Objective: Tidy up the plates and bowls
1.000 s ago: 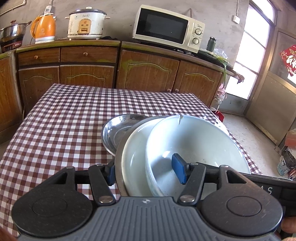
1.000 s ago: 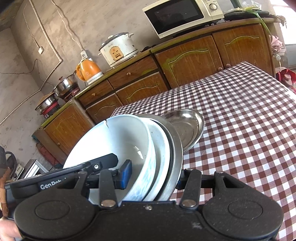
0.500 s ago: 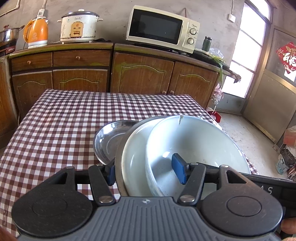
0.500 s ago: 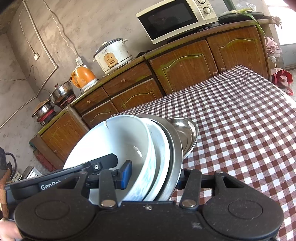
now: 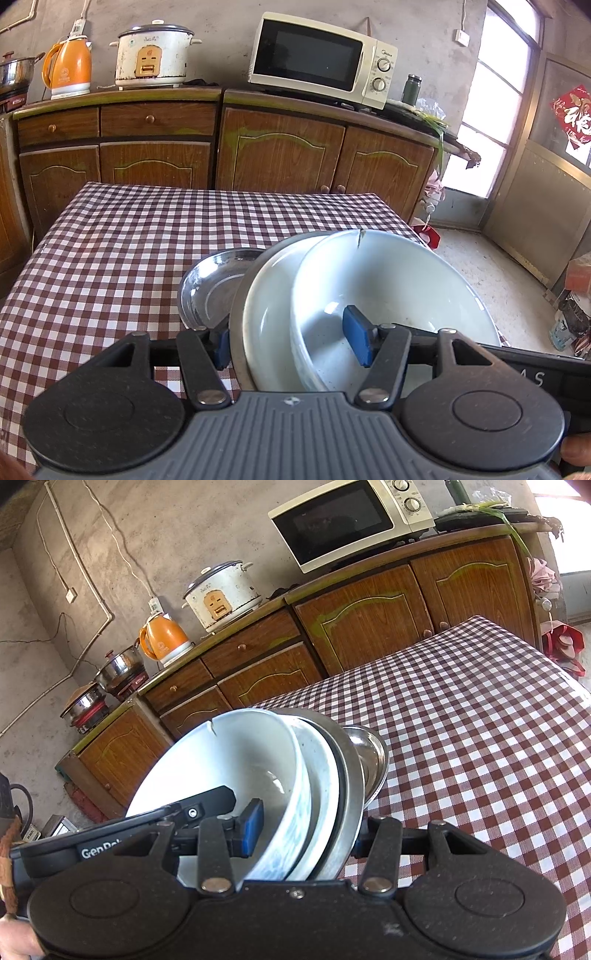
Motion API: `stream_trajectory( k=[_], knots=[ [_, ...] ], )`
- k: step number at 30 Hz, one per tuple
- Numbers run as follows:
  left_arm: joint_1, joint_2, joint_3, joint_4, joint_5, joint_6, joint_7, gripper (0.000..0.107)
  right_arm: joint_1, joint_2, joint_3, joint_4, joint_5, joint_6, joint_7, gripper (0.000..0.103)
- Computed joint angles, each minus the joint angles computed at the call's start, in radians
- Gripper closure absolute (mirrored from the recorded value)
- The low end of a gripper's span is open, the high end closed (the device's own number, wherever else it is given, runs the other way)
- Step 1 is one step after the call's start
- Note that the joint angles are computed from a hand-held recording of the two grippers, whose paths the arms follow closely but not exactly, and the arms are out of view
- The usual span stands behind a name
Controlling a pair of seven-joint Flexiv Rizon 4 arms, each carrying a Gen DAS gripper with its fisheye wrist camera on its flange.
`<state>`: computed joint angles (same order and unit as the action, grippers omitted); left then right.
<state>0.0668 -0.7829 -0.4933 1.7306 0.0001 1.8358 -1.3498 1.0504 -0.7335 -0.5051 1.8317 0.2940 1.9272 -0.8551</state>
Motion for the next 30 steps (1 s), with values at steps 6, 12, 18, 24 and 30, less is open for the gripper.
stream_trajectory(
  k=[6, 12, 18, 24, 30],
  knots=[
    [-0.001, -0.007, -0.001, -0.013, -0.001, -0.005, 0.003, 0.046, -0.016, -0.008, 0.006, -0.017, -0.011, -0.005, -0.003, 0.047],
    [-0.011, -0.016, 0.007, -0.043, -0.012, -0.021, 0.015, 0.046, -0.045, -0.014, 0.027, -0.037, -0.03, -0.008, -0.004, 0.047],
    [-0.005, -0.032, -0.004, -0.07, -0.022, -0.032, 0.035, 0.046, -0.071, -0.023, 0.038, -0.065, -0.052, -0.02, -0.002, 0.047],
    [-0.004, -0.044, -0.012, -0.088, -0.033, -0.038, 0.048, 0.046, -0.082, -0.03, 0.038, -0.081, -0.067, -0.025, 0.005, 0.047],
    [-0.001, -0.051, -0.018, -0.094, -0.037, -0.041, 0.057, 0.046, -0.086, -0.033, 0.036, -0.086, -0.074, -0.028, 0.011, 0.047]
  ],
)
